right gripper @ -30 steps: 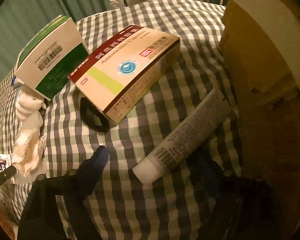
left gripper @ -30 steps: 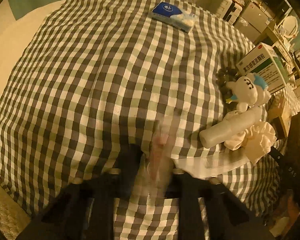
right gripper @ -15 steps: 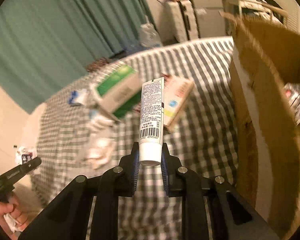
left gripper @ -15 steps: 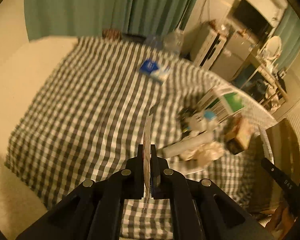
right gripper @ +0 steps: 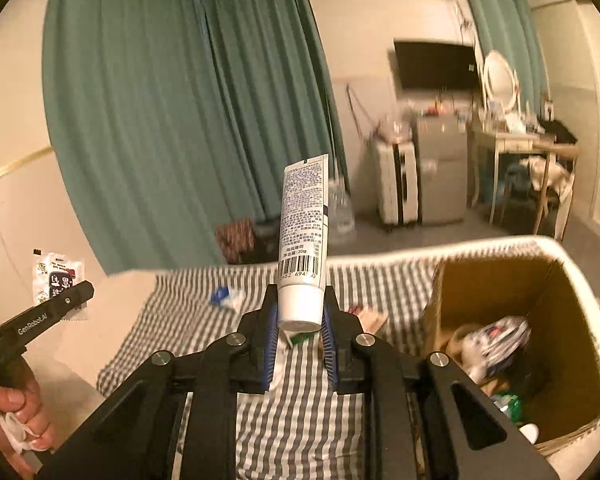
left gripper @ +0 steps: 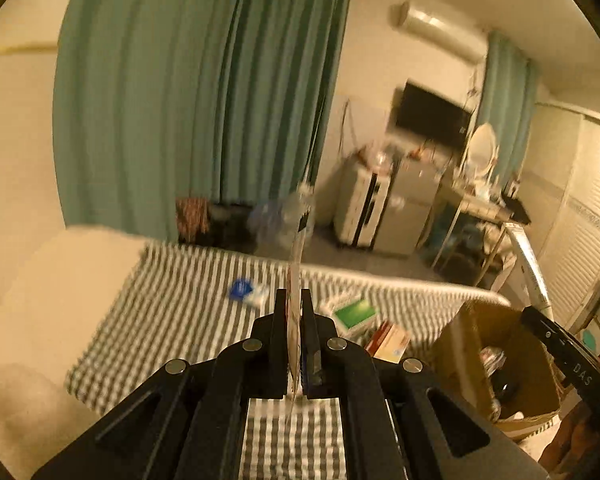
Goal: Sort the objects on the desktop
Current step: 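Carry the sachet and white tube over the box and open both grippers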
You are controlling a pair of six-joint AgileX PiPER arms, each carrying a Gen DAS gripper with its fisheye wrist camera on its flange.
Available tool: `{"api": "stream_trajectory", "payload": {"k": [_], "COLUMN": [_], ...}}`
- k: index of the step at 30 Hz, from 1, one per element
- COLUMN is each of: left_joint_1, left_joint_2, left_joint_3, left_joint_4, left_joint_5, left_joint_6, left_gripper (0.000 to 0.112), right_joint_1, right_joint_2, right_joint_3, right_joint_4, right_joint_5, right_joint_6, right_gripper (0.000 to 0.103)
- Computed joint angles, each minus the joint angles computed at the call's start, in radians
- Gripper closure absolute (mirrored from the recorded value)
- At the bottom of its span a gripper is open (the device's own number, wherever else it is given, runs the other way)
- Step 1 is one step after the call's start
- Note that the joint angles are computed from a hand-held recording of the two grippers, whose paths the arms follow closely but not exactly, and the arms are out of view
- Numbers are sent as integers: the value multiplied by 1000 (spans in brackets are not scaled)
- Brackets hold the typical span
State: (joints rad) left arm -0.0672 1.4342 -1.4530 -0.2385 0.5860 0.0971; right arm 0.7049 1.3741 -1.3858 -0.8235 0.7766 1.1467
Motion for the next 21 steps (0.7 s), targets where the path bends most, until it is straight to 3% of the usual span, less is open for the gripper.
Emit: {"api": "stream_trajectory", "payload": {"k": [4,9,13,16,18,21], "left_joint_1": [-46,-55,-129,-237,-318,-420], "left_joint_2": [-81,-70,-30,-15,-20,13], "left_joint_3": [57,47,-13,-42,-45,-100], "left_joint_4": [40,-63,54,169,271,294], "left_joint_5": [-113,-102,-70,-54,-61,-33], "left_joint_6": [40,130,17,-94,-181,-238], "left_gripper": [109,109,109,109,109,109], "right_joint_1": [57,64,74,66,14,-88], "right_joint_2": [-39,-38,-88,-182,-214,-270], "right_joint_3": [-34,-40,-48,43,34,47], "right_joint_4": [-61,-41,-35,-91,-23,75], "right_joint_5": [77,97,141,89,96,70], "right_joint_6": [-19,-76,-166,-138,-209,-310], "right_gripper": [84,84,84,84,84,84]}}
